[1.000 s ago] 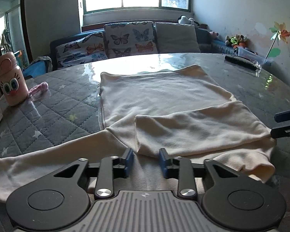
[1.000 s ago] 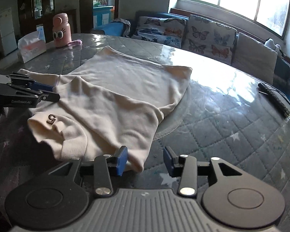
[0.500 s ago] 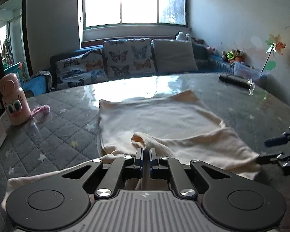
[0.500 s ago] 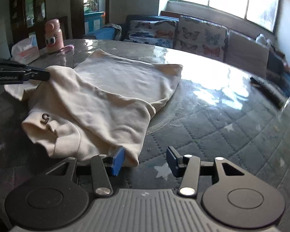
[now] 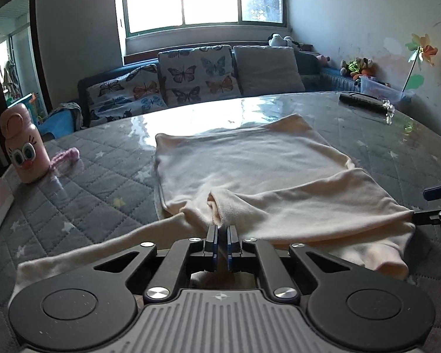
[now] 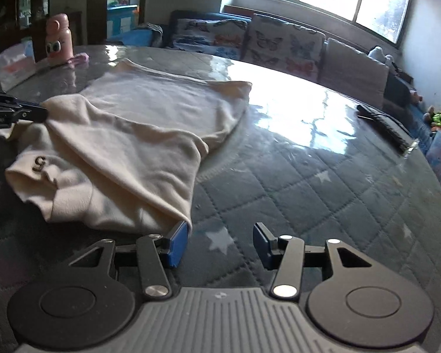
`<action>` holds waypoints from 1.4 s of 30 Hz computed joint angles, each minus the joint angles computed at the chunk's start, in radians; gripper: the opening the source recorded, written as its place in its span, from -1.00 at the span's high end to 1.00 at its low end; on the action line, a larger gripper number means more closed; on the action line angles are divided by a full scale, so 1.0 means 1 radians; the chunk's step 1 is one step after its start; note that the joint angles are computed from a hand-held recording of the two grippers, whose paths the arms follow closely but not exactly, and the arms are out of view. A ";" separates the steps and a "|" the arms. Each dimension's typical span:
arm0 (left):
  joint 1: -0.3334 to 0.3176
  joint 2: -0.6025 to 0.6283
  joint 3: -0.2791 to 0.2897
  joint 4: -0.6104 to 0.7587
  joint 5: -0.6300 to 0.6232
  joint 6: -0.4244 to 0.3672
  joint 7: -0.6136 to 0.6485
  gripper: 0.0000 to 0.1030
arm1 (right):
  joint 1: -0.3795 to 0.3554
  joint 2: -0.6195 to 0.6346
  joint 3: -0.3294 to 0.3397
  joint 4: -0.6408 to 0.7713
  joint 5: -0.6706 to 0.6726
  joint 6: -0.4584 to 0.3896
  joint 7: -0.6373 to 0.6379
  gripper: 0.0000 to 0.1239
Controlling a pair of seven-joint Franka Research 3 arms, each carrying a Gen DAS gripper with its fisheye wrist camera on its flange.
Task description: Fold clothes
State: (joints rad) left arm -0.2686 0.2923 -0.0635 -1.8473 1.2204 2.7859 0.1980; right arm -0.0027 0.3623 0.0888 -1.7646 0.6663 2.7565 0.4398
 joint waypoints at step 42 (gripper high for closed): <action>0.172 -0.228 -0.054 -0.276 0.032 -0.267 -0.244 0.97 | 0.089 0.222 0.085 0.317 -0.053 -0.130 0.013 0.47</action>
